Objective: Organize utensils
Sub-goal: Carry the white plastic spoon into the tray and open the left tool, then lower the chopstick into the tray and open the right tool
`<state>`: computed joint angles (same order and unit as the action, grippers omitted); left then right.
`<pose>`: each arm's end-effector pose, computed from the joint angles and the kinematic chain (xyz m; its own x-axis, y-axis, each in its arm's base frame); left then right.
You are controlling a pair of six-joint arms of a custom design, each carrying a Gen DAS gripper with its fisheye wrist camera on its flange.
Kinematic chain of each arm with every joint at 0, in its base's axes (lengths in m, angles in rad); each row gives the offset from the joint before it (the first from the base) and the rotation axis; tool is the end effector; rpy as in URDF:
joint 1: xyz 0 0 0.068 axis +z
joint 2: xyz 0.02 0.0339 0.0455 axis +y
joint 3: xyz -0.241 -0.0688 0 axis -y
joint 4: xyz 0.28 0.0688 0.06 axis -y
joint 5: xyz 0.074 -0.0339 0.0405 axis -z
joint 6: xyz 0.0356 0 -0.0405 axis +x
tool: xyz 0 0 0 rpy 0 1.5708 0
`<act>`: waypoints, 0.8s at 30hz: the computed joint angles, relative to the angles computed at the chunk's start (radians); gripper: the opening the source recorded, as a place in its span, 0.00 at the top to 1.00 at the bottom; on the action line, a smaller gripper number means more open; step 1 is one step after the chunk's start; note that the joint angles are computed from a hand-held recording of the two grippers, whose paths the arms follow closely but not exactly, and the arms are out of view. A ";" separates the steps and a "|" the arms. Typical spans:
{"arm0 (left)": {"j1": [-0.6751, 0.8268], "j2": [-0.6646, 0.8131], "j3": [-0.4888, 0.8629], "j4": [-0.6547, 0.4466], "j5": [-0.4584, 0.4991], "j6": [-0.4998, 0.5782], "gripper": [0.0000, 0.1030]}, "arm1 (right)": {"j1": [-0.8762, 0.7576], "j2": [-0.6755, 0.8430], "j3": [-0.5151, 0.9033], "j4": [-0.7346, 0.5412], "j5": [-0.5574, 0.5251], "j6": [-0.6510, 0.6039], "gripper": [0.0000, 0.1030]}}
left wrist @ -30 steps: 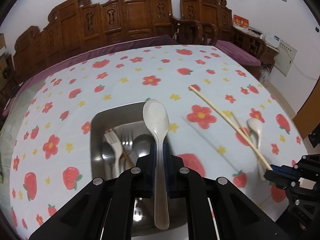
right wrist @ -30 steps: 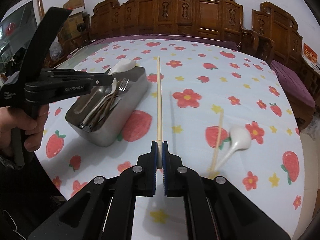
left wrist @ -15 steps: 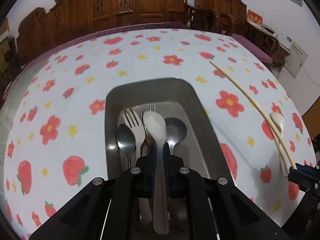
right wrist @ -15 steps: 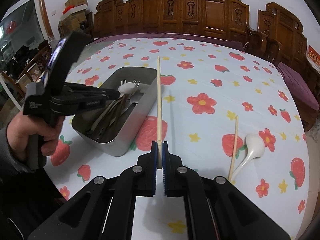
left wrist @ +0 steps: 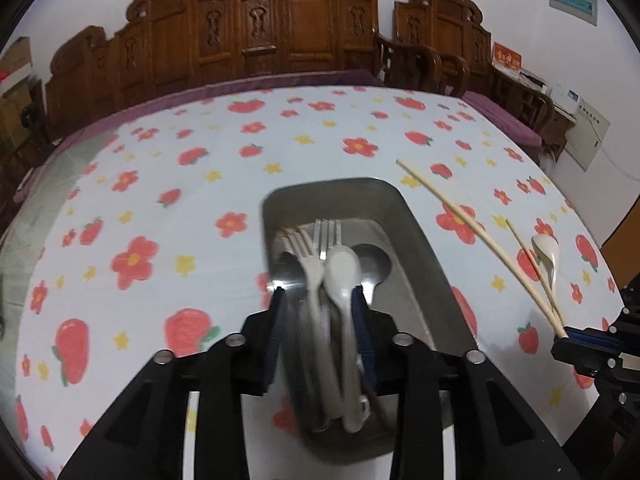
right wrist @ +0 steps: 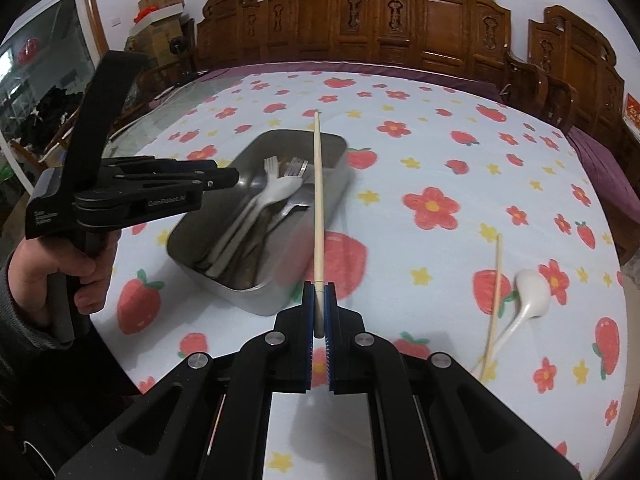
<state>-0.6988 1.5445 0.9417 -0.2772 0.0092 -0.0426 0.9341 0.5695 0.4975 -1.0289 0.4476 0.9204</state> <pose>0.2663 -0.2242 0.1606 -0.6171 0.4629 -0.6363 0.6220 0.7822 -0.0342 0.1008 0.1104 0.1886 -0.8051 0.1179 -0.5813 0.0535 0.9905 0.1267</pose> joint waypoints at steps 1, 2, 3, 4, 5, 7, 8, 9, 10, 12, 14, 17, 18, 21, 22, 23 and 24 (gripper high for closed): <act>0.011 -0.021 -0.015 0.005 0.003 0.001 0.58 | 0.003 0.024 0.006 0.022 -0.008 -0.001 0.94; 0.019 -0.035 -0.025 0.008 0.003 0.001 0.55 | 0.001 0.041 0.010 0.040 -0.015 -0.005 0.94; 0.029 -0.055 -0.039 0.012 0.000 0.002 0.51 | -0.001 0.054 0.013 0.051 -0.020 -0.008 0.94; 0.036 -0.062 -0.044 0.017 -0.002 0.005 0.46 | -0.004 0.074 0.019 0.070 -0.027 -0.012 0.94; 0.042 -0.072 -0.052 0.023 -0.004 0.008 0.44 | -0.003 0.094 0.025 0.084 -0.031 -0.014 0.94; 0.058 -0.095 -0.069 0.036 0.000 0.016 0.35 | -0.008 0.136 0.039 0.116 -0.043 -0.022 0.94; 0.064 -0.106 -0.079 0.045 -0.008 0.023 0.32 | -0.012 0.149 0.043 0.125 -0.048 -0.027 0.94; 0.068 -0.116 -0.087 0.053 -0.013 0.028 0.30 | -0.018 0.172 0.052 0.140 -0.058 -0.032 0.94; 0.074 -0.124 -0.095 0.060 -0.015 0.035 0.29 | -0.023 0.186 0.056 0.151 -0.063 -0.037 0.94; 0.090 -0.135 -0.105 0.067 -0.002 0.041 0.25 | -0.032 0.215 0.068 0.171 -0.076 -0.044 0.94; 0.114 -0.146 -0.113 0.071 0.025 0.037 0.21 | -0.048 0.250 0.081 0.194 -0.095 -0.056 0.94; 0.143 -0.157 -0.121 0.073 0.056 0.032 0.19 | -0.072 0.300 0.097 0.223 -0.117 -0.071 0.94; 0.155 -0.160 -0.122 0.074 0.066 0.030 0.18 | -0.085 0.317 0.100 0.238 -0.129 -0.075 0.94; 0.178 -0.165 -0.127 0.077 0.086 0.027 0.17 | -0.118 0.357 0.107 0.274 -0.158 -0.084 0.94; 0.186 -0.162 -0.124 0.075 0.095 0.028 0.17 | -0.126 0.369 0.109 0.284 -0.166 -0.086 0.94; 0.193 -0.158 -0.122 0.075 0.099 0.029 0.17 | -0.134 0.382 0.111 0.295 -0.175 -0.087 0.94; 0.198 -0.156 -0.121 0.075 0.100 0.031 0.17 | -0.145 0.396 0.114 0.306 -0.189 -0.090 0.94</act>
<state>-0.5003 1.3888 0.8203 -0.2019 0.1097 -0.0120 0.7889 0.9651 0.6113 -0.7230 0.2587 0.8305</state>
